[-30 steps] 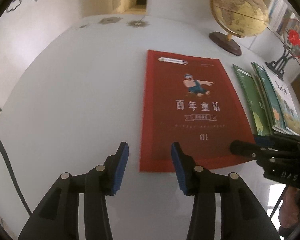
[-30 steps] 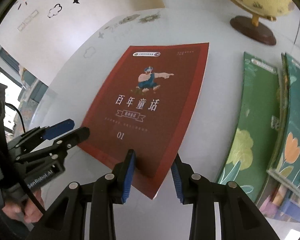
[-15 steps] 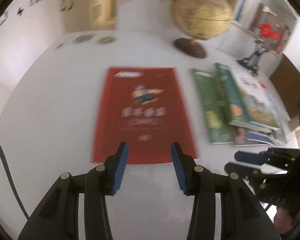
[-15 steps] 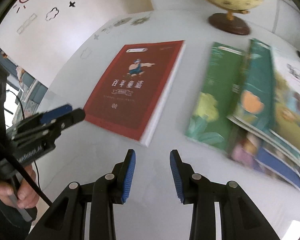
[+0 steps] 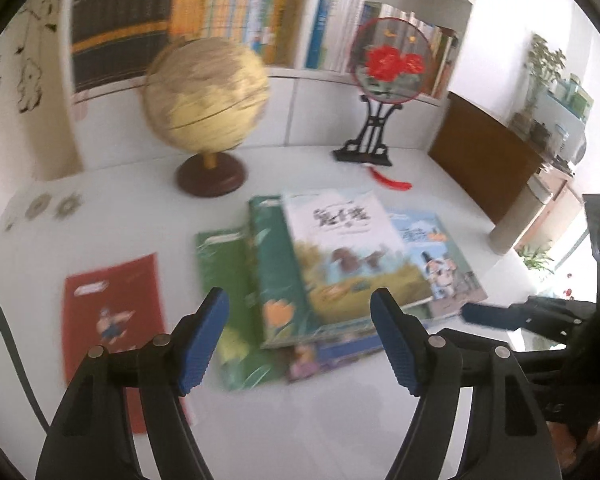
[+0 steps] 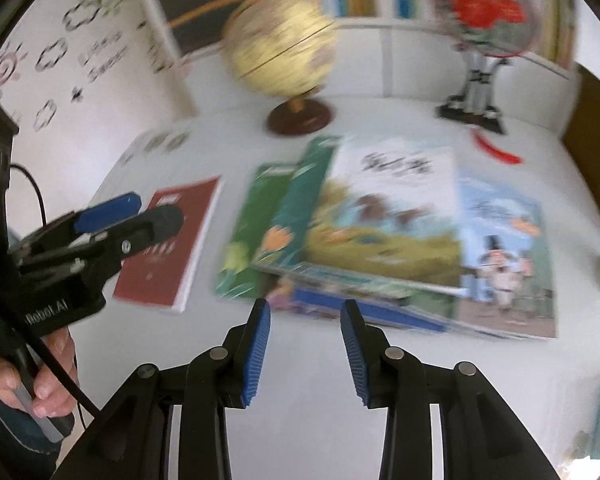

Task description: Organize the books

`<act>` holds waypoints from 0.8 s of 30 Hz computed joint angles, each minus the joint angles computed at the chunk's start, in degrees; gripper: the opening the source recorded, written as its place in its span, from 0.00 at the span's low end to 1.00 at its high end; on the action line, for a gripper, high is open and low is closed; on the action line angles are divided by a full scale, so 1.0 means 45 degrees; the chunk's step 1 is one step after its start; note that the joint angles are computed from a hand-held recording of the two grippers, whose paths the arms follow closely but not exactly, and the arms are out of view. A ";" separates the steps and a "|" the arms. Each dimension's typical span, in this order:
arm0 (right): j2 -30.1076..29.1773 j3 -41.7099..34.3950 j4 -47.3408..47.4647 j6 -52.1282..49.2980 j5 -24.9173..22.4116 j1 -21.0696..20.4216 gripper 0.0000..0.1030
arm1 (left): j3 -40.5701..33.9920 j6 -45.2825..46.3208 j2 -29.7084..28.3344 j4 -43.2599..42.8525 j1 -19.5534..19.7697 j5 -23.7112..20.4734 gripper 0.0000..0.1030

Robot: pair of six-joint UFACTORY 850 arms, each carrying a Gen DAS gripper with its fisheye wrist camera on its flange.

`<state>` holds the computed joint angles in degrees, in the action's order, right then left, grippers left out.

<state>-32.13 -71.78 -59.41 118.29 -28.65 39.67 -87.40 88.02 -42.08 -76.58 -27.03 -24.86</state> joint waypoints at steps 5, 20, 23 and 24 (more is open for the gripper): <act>0.1239 0.1645 -0.1794 0.2419 -0.0336 -0.0411 0.57 | -0.1203 -0.2283 -0.0776 0.1290 -0.0742 0.0427 0.70; 0.1193 0.2749 -0.4059 0.3310 0.2277 -0.2681 0.57 | -0.3517 -0.8777 -0.2585 0.6226 -0.1636 0.1454 0.70; 0.0790 0.2611 -0.3566 0.2780 0.2698 -0.3020 0.57 | -0.4076 -1.0547 -0.3129 0.7742 -0.1741 0.1590 0.70; 0.0704 0.2585 -0.3422 0.2621 0.2808 -0.3107 0.57 | -0.4350 -1.1561 -0.3373 0.8695 -0.1791 0.1584 0.70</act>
